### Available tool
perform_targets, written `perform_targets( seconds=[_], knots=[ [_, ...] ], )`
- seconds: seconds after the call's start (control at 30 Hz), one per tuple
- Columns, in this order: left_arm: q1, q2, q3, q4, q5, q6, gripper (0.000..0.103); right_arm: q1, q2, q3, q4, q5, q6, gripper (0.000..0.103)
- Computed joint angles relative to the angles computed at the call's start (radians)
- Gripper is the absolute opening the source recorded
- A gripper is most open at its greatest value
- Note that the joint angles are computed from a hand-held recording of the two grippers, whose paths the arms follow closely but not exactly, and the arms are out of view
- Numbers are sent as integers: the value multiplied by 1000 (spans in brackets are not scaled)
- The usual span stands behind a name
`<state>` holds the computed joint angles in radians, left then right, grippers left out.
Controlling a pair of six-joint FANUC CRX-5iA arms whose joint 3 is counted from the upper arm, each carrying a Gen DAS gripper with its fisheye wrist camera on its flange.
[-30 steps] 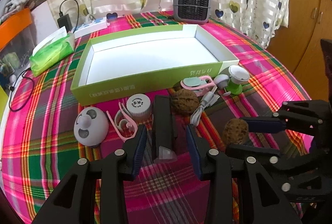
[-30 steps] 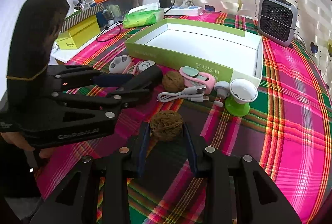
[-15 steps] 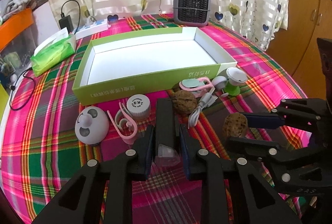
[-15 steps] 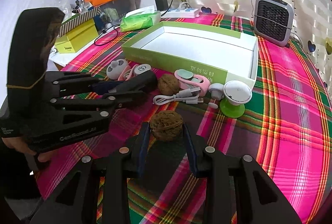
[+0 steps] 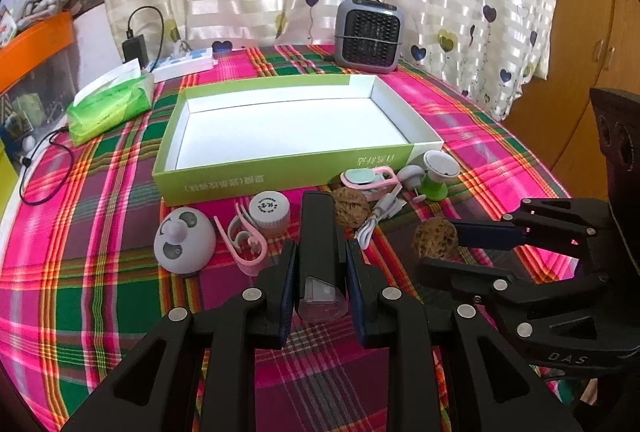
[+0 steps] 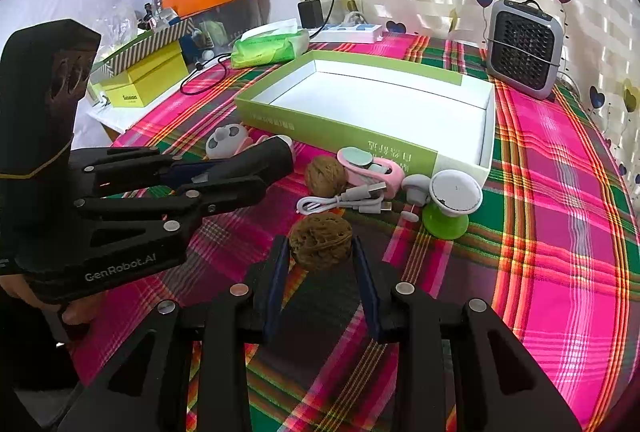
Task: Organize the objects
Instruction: 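Carry the black cylinder with the left tool while the right tool drops the walnut into the green box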
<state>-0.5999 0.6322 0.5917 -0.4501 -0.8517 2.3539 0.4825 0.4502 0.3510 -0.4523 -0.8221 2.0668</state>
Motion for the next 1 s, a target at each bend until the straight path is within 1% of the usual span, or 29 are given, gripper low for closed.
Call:
perform_targets(
  seconds=[0.3, 0.6, 0.87, 1.0],
  knots=[
    [-8, -12, -1, -27, 15, 19, 21, 4, 1, 15, 2, 15, 4, 34],
    [-7, -3, 23, -39, 9, 17, 21, 10, 16, 46, 7, 23, 5, 34],
    [5, 9, 52, -40, 2, 13, 21, 13, 48, 100, 21, 23, -3, 34],
    [14, 23, 86, -47, -13, 4, 21, 15, 72, 140, 42, 22, -14, 34]
  ],
)
